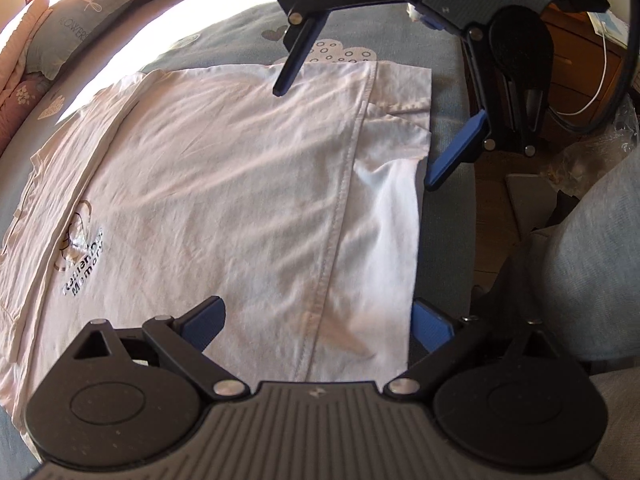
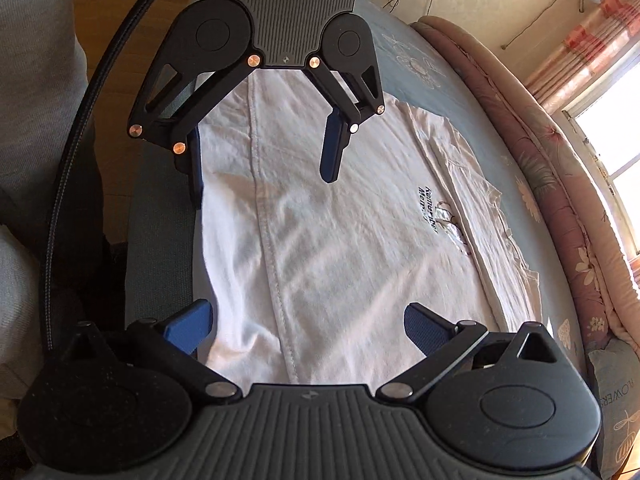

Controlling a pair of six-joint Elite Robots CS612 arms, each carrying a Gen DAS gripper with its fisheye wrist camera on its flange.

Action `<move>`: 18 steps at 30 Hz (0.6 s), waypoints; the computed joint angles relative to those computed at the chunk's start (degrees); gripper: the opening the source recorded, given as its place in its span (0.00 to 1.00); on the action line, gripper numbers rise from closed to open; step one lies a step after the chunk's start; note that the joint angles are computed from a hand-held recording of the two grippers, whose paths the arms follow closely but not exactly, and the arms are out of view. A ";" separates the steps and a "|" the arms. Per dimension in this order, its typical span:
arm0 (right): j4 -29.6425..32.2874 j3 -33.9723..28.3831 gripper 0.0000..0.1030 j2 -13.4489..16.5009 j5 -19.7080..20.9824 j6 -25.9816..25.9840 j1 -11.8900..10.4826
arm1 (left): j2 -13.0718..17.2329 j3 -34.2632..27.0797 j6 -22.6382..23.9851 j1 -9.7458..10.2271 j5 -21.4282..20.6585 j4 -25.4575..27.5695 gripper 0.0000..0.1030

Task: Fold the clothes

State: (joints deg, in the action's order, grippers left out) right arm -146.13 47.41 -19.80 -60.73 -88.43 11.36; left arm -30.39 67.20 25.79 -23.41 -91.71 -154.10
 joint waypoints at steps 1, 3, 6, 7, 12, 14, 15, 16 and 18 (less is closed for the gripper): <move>0.22 0.43 1.00 -0.20 -0.80 -0.14 -0.01 | -0.20 0.33 0.42 0.00 -0.59 -0.21 0.95; 0.11 0.91 1.00 -0.36 -2.28 -0.01 -0.06 | -0.36 0.74 0.84 -0.10 -1.25 -0.77 0.95; 0.03 1.04 1.00 -0.44 -4.45 2.09 -0.13 | 0.07 0.26 0.79 -0.19 -1.85 -1.04 0.95; 0.37 0.95 1.00 -0.47 -5.30 3.15 -0.16 | 0.30 0.05 0.79 -0.23 -2.22 -1.46 0.95; -0.38 2.04 1.00 -1.05 -8.00 6.55 -0.36 | 1.68 -1.57 1.96 -0.56 -2.67 -2.96 0.95; -1.08 2.67 1.00 -1.26 -8.21 6.66 -0.35 | 2.40 -2.57 2.54 -0.65 -3.05 -3.09 0.95; -1.65 3.08 1.00 -1.38 -8.13 6.46 -0.33 | 2.70 -2.93 2.83 -0.69 -3.14 -3.37 0.95; -2.61 3.63 1.00 -1.53 -8.02 6.19 -0.33 | 3.12 -3.53 3.17 -0.77 -3.22 -3.47 0.95; -4.13 4.28 1.00 -1.67 -8.16 6.30 -0.33 | 3.94 -4.73 3.83 -0.94 -3.37 -3.65 0.95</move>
State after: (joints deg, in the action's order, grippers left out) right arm -150.26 51.69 -21.48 -68.89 -82.13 11.03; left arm -26.45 62.47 29.62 -24.35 -95.08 -157.76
